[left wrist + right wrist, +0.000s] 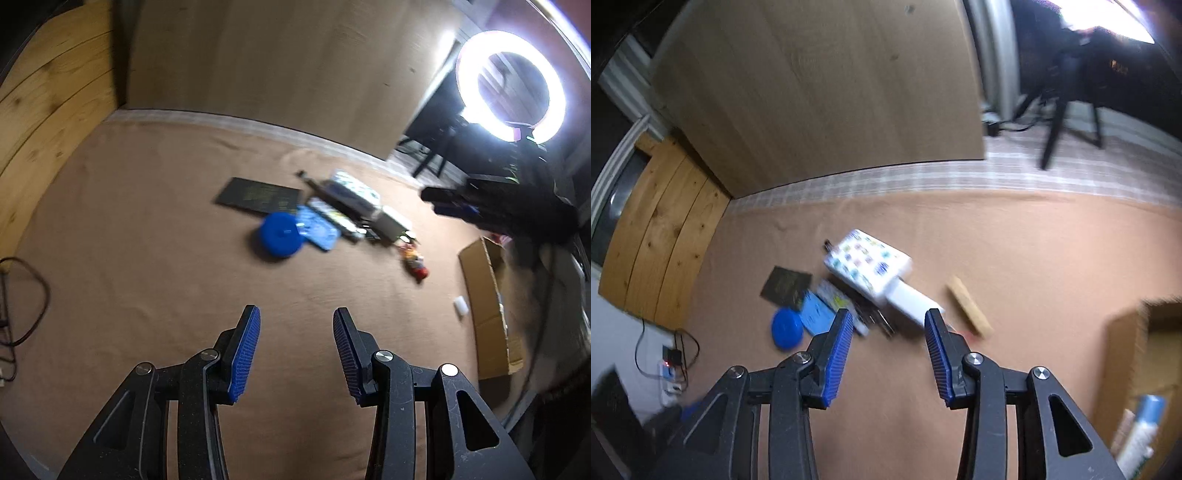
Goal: Organize objects
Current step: 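Move the right gripper back to the items and grasp the dotted tissue pack, then lift the tissue pack with the right gripper and reposition it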
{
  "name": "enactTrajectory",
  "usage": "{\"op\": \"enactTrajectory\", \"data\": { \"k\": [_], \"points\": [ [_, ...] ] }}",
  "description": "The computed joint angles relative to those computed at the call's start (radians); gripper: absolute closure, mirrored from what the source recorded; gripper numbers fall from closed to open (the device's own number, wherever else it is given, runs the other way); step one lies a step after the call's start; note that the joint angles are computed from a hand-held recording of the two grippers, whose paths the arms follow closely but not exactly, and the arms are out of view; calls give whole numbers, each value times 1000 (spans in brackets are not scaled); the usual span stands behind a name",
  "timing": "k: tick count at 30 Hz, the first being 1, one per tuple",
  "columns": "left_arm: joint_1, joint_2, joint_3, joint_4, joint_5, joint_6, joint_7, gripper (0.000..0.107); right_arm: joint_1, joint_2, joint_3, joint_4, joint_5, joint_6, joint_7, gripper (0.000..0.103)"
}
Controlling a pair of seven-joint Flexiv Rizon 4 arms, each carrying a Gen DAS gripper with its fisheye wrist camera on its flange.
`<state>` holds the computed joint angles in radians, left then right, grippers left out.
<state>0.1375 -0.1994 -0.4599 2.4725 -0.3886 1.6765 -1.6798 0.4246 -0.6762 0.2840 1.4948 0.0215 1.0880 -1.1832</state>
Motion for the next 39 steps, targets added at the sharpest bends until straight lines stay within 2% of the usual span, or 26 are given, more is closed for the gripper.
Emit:
{"op": "enactTrajectory", "data": {
  "k": [2, 4, 6, 7, 10, 14, 16, 18, 20, 23, 29, 36, 39],
  "points": [
    [46, 28, -38, 30, -19, 1, 9, 62, 6, -59, 0, -83, 2, -39, 10, 66],
    [112, 60, -107, 69, -66, 9, 34, 62, 30, -115, -23, -162, -18, -71, 33, 66],
    [134, 77, -130, 88, -97, 10, 49, 62, 39, -174, -26, -252, -27, -115, 36, 66],
    [174, 92, -184, 106, -139, 14, 72, 62, 37, -197, -19, -288, -22, -136, 30, 66],
    [237, 104, -266, 134, -210, 26, 106, 62, 39, -268, -8, -401, 0, -198, 20, 66],
    [324, 96, -341, 155, -195, 42, 84, 62, 41, -335, -1, -507, 35, -284, 0, 65],
    [338, 85, -343, 154, -170, 45, 69, 62, 36, -353, 8, -534, 62, -317, -17, 64],
    [390, 77, -387, 159, -144, 49, 49, 62, 26, -350, 25, -524, 102, -313, -46, 60],
    [449, 72, -437, 162, -116, 51, 26, 62, 16, -348, 42, -519, 138, -325, -75, 60],
    [499, 63, -474, 160, -71, 56, -1, 62, -6, -325, 81, -472, 207, -319, -132, 60],
    [537, 44, -484, 150, 9, 56, -50, 62, -22, -272, 124, -360, 318, -277, -207, 61],
    [584, 41, -510, 150, 103, 52, -112, 62, 52, -154, 80, -125, 272, -104, -197, 63],
    [577, 41, -494, 152, 143, 47, -134, 62, 36, -107, 109, -32, 269, -47, -208, 63]
  ]
}}
